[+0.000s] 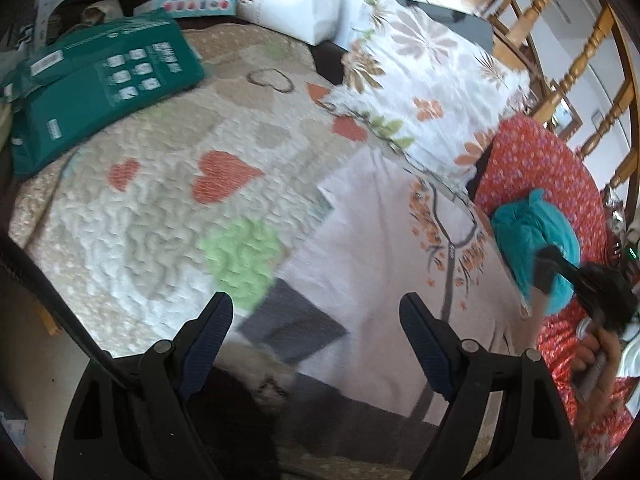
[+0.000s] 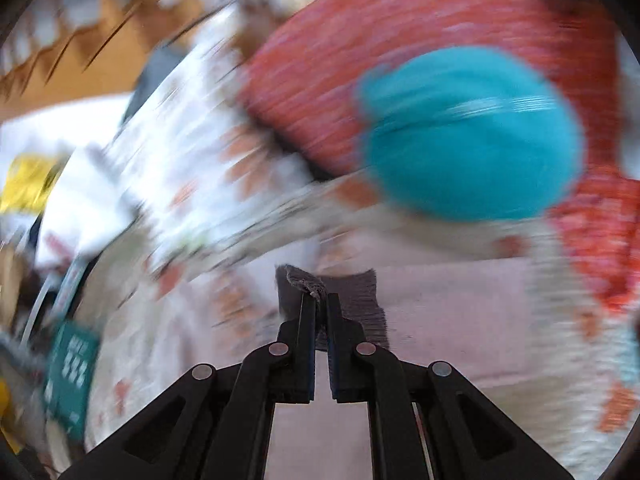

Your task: Fold small clothes

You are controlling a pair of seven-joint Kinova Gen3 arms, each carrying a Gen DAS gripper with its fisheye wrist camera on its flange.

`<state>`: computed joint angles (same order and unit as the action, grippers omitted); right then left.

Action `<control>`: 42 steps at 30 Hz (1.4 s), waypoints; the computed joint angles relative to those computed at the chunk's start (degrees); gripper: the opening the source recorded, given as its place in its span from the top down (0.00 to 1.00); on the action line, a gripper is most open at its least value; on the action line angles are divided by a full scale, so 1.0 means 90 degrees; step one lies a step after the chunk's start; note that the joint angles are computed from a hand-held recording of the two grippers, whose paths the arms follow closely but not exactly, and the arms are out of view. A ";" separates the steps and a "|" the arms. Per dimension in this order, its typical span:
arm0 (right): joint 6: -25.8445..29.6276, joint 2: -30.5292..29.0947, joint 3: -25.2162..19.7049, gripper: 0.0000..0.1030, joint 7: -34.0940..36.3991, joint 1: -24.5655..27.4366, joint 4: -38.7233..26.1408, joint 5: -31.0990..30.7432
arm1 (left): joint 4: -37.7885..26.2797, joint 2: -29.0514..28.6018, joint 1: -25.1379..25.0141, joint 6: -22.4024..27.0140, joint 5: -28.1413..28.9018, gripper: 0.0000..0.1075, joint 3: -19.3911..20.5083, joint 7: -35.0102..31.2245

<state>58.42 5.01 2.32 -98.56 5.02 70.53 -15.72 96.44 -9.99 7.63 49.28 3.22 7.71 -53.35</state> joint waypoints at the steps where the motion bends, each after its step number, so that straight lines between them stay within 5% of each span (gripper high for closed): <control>1: 0.0044 0.0295 -0.0110 0.95 -0.0008 -0.0294 -0.0216 0.0041 | 0.0099 -0.0083 -0.0020 -0.0028 0.0107 0.22 -0.0135 -0.0122; 5: 0.0349 0.1475 -0.0118 0.95 -0.0166 -0.1401 -0.1112 0.0154 | 0.0494 -0.0355 -0.0206 -0.0078 0.0558 0.22 -0.0632 -0.0610; 10: 0.1028 0.2665 0.1112 0.95 -0.0291 -0.2733 -0.1935 -0.0144 | 0.0783 -0.0511 -0.0534 -0.0032 0.0801 0.22 -0.0889 -0.0961; 14: 0.1315 0.3153 0.1803 0.91 0.0112 -0.3177 -0.2297 -0.0542 | 0.0992 -0.0608 -0.0741 -0.0061 0.1060 0.22 -0.1102 -0.1152; 17: 0.0922 0.2504 0.1218 0.85 0.0730 -0.3211 -0.1713 -0.0074 | 0.1064 -0.0666 -0.0883 -0.0057 0.1188 0.22 -0.1198 -0.1245; 20: 0.1173 0.1831 0.0333 0.65 0.1507 -0.3092 -0.1250 0.0069 | 0.1070 -0.0767 -0.1077 -0.0052 0.1053 0.22 -0.1126 -0.1139; 22: 0.1369 0.1523 -0.0257 0.43 0.2025 -0.2908 -0.0897 -0.0063 | 0.1074 -0.0859 -0.1220 -0.0046 0.0892 0.22 -0.1038 -0.0943; 25: 0.1716 0.1352 -0.1142 0.36 0.2800 -0.2673 -0.0485 0.0000 | 0.1003 -0.0995 -0.1423 0.0068 0.0561 0.22 -0.0859 -0.0539; 28: 0.1384 0.1297 -0.1876 0.36 0.3187 -0.2685 0.0059 0.0743 | 0.0863 -0.1134 -0.1491 0.0267 0.0239 0.22 -0.0707 -0.0308; 31: 0.0775 0.1273 -0.1879 0.36 0.2816 -0.3208 0.0560 0.1469 | 0.0728 -0.1282 -0.1542 0.0431 -0.0091 0.21 -0.0506 -0.0088; 33: 0.0301 0.1133 -0.1895 0.53 0.2462 -0.3456 0.0881 0.1982 | 0.0658 -0.1317 -0.1536 0.0512 -0.0222 0.21 -0.0427 0.0012; 34: 0.0190 0.1105 -0.2036 0.82 0.2242 -0.3404 0.0908 0.2133 | 0.0627 -0.1311 -0.1516 0.0542 -0.0261 0.21 -0.0405 0.0041; 35: 0.0182 0.1066 -0.2227 0.94 0.2029 -0.3234 0.0847 0.2181 | 0.0582 -0.1282 -0.1493 0.0570 -0.0301 0.21 -0.0377 0.0061; 38: 0.0175 0.0798 -0.2587 0.94 0.1677 -0.2371 0.0525 0.1718 | 0.0387 -0.1133 -0.1436 0.0635 -0.0512 0.21 -0.0166 0.0163; 42: 0.0029 0.0288 -0.2169 0.94 0.1607 -0.1228 0.0325 0.0728 | 0.0129 -0.0860 -0.1219 0.0615 -0.0731 0.21 0.0071 0.0220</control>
<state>58.68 7.60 -17.20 -84.10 -6.03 73.46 -9.16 97.60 -17.73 -3.34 54.81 -3.36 8.34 -51.37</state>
